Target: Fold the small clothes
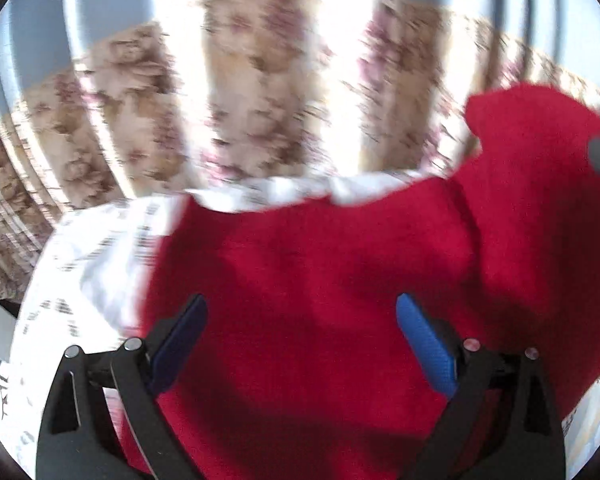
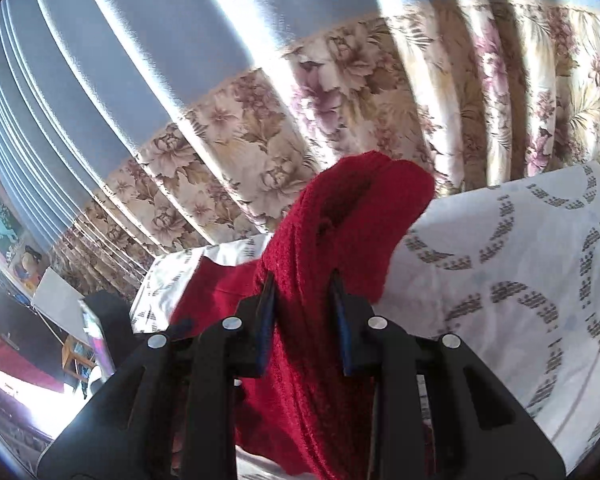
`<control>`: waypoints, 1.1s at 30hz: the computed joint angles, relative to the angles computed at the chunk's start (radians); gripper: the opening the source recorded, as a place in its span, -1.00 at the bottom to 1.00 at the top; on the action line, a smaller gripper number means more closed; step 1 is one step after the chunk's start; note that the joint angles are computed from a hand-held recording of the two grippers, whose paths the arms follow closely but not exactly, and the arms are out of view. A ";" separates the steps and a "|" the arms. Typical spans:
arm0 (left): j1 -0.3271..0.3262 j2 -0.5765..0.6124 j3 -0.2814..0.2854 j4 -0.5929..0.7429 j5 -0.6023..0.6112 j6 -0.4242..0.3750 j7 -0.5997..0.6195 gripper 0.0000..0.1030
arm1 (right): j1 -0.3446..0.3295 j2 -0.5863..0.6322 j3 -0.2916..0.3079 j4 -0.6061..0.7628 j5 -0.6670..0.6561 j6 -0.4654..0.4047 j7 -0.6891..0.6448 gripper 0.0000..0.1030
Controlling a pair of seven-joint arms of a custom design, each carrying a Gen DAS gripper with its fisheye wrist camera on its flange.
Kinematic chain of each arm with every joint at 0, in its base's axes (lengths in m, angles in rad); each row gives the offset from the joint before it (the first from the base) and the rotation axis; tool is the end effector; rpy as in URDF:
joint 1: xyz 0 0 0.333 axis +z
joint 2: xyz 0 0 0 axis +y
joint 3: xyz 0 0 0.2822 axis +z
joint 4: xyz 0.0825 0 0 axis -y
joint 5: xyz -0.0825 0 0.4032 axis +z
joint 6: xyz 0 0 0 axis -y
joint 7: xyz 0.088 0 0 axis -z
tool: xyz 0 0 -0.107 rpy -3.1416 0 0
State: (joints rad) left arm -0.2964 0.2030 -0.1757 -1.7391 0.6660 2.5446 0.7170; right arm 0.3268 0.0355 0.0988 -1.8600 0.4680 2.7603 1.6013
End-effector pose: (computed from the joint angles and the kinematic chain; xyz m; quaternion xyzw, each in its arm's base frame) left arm 0.6012 -0.3071 0.4848 -0.6410 0.6708 -0.2534 0.2736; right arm 0.5892 0.2454 0.5550 -0.6460 0.6227 -0.0712 0.4357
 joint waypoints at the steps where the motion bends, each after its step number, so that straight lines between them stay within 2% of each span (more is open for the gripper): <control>1: 0.007 -0.025 0.008 -0.023 0.005 0.001 -0.009 0.86 | 0.006 0.011 0.004 0.019 -0.014 -0.005 0.016 -0.50; 3: 0.037 -0.090 0.018 -0.083 -0.004 0.003 -0.010 0.86 | 0.025 0.038 0.014 0.064 -0.059 -0.015 0.079 -0.52; 4: 0.057 -0.129 0.025 -0.123 -0.007 0.012 -0.018 0.86 | 0.033 0.052 0.016 0.087 -0.080 -0.019 0.099 -0.61; 6: 0.091 -0.188 0.026 -0.185 -0.016 0.031 -0.032 0.86 | 0.055 0.101 0.024 0.161 -0.118 -0.041 0.142 -0.66; 8: 0.126 -0.242 0.029 -0.241 -0.027 0.046 -0.038 0.86 | 0.103 0.165 0.013 0.242 -0.250 -0.065 0.235 -0.68; 10: 0.158 -0.292 0.030 -0.300 -0.053 0.082 -0.034 0.86 | 0.136 0.222 0.003 0.314 -0.326 -0.098 0.296 -0.69; 14: 0.211 -0.373 0.022 -0.386 -0.060 0.113 -0.037 0.86 | 0.186 0.323 -0.003 0.435 -0.388 -0.151 0.347 -0.74; 16: 0.234 -0.402 0.019 -0.416 -0.058 0.119 -0.037 0.86 | 0.201 0.373 0.005 0.495 -0.391 -0.176 0.343 -0.83; 18: 0.249 -0.424 0.012 -0.440 -0.062 0.118 -0.037 0.86 | 0.227 0.441 0.007 0.586 -0.401 -0.222 0.336 -0.83; 19: 0.256 -0.430 0.009 -0.446 -0.063 0.118 -0.038 0.86 | 0.254 0.472 -0.011 0.630 -0.439 -0.248 0.351 -0.99; 22: 0.272 -0.447 0.007 -0.470 -0.071 0.129 -0.039 0.86 | 0.267 0.523 0.001 0.700 -0.425 -0.290 0.320 -0.99; 25: 0.275 -0.454 0.004 -0.481 -0.090 0.144 -0.032 0.86 | 0.272 0.475 -0.001 0.636 -0.422 -0.248 0.301 -0.92; 27: 0.275 -0.452 -0.004 -0.479 -0.092 0.149 -0.027 0.86 | 0.263 0.386 -0.004 0.525 -0.415 -0.172 0.297 -0.69; 29: 0.269 -0.443 -0.013 -0.469 -0.094 0.155 -0.020 0.86 | 0.238 0.277 -0.001 0.389 -0.398 -0.075 0.286 -0.24; 31: 0.262 -0.422 -0.026 -0.444 -0.085 0.151 -0.021 0.86 | 0.207 0.191 -0.010 0.290 -0.386 -0.022 0.298 -0.13; 33: 0.249 -0.397 -0.031 -0.416 -0.086 0.146 -0.012 0.87 | 0.190 0.123 -0.040 0.215 -0.450 -0.009 0.360 -0.04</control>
State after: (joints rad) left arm -0.0475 -0.1939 -0.2068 -2.1549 0.5795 2.6905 0.7050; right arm 0.5168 0.1587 0.0590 -1.6451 0.0179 2.7515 1.9617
